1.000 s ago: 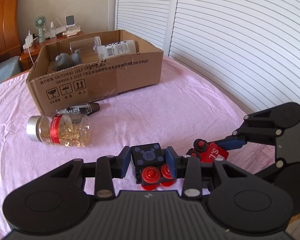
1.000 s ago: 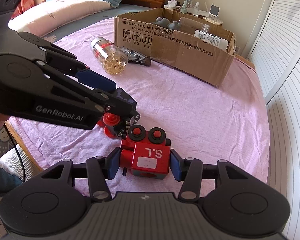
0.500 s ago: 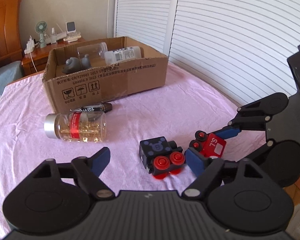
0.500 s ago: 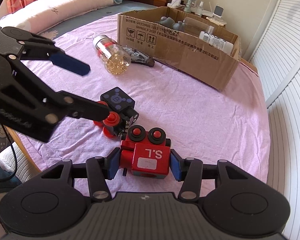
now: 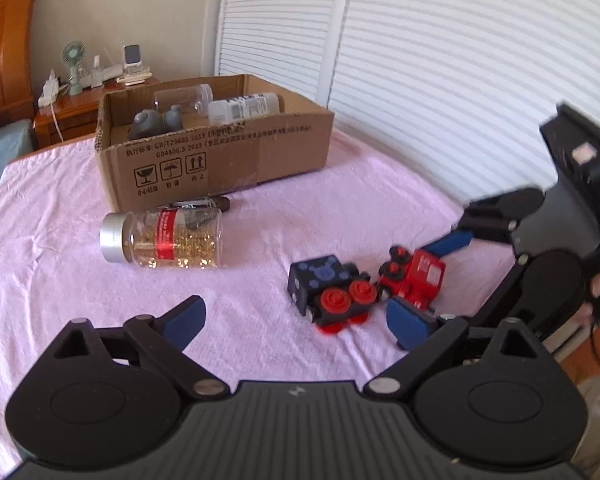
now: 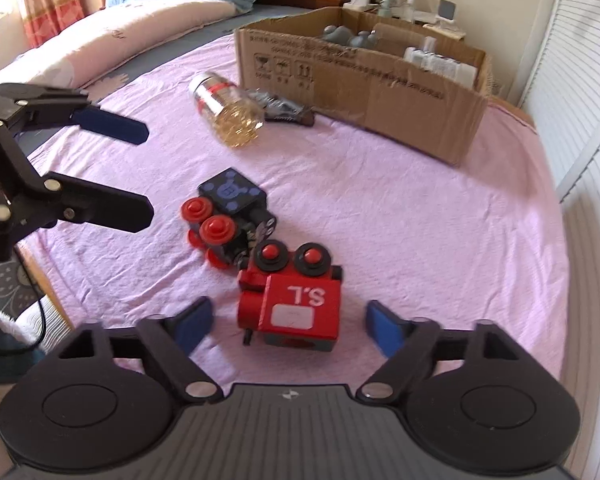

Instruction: Organize rigid objects

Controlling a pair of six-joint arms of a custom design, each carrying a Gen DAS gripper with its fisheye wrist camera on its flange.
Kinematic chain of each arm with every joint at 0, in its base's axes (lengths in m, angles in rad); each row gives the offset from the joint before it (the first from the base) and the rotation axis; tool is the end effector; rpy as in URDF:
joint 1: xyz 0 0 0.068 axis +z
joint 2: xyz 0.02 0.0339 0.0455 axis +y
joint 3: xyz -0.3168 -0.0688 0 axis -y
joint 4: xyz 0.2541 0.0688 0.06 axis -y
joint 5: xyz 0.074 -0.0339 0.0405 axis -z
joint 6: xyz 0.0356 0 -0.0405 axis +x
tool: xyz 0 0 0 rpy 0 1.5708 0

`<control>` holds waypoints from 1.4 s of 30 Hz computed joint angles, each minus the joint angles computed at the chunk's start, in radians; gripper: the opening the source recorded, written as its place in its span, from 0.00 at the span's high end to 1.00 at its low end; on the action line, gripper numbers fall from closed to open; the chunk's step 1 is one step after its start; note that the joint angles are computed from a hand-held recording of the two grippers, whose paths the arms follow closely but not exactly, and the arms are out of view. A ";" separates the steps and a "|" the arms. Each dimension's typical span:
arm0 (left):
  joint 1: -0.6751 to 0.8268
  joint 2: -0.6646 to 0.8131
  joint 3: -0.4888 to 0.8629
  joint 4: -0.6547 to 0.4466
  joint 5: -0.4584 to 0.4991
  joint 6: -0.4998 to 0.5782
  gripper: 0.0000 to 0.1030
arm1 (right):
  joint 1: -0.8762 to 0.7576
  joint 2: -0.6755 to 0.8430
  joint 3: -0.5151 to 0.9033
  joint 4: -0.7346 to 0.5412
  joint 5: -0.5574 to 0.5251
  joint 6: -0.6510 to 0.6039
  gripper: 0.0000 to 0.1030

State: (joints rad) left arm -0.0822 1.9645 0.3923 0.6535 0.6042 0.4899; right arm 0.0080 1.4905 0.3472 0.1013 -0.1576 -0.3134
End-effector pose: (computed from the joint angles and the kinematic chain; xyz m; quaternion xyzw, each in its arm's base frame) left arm 0.2613 -0.0418 0.0698 0.3466 0.8408 -0.2141 0.3565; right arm 0.2096 0.0073 0.1287 -0.1743 0.9466 0.0355 0.2690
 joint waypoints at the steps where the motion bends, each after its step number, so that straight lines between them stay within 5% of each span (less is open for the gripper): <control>1: -0.008 0.004 -0.001 0.000 -0.018 0.020 0.06 | 0.003 0.002 -0.002 0.002 -0.007 -0.002 0.07; 4: -0.020 0.028 0.010 -0.029 -0.038 0.075 0.06 | 0.011 0.016 0.001 0.004 -0.009 0.000 0.00; 12: -0.027 0.091 0.026 -0.038 -0.090 0.148 0.05 | -0.015 0.025 -0.010 0.033 -0.042 -0.040 0.00; 18: -0.014 0.110 0.045 -0.044 -0.064 0.180 0.00 | -0.046 0.043 -0.071 0.175 -0.079 -0.051 0.00; 28: -0.057 0.107 0.173 -0.240 -0.054 0.284 0.00 | -0.097 0.070 -0.029 0.128 -0.149 -0.159 0.00; 34: -0.126 0.103 0.205 -0.234 -0.071 0.350 0.11 | -0.146 0.043 -0.037 0.094 -0.187 -0.213 0.03; 42: -0.173 0.099 0.293 -0.370 -0.053 0.542 0.29 | -0.178 0.024 -0.010 0.027 -0.209 -0.267 0.20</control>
State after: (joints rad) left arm -0.2548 2.0631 0.6849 0.2834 0.5513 1.0320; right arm -0.1702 1.5142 0.3368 0.1279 -0.3670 -0.5799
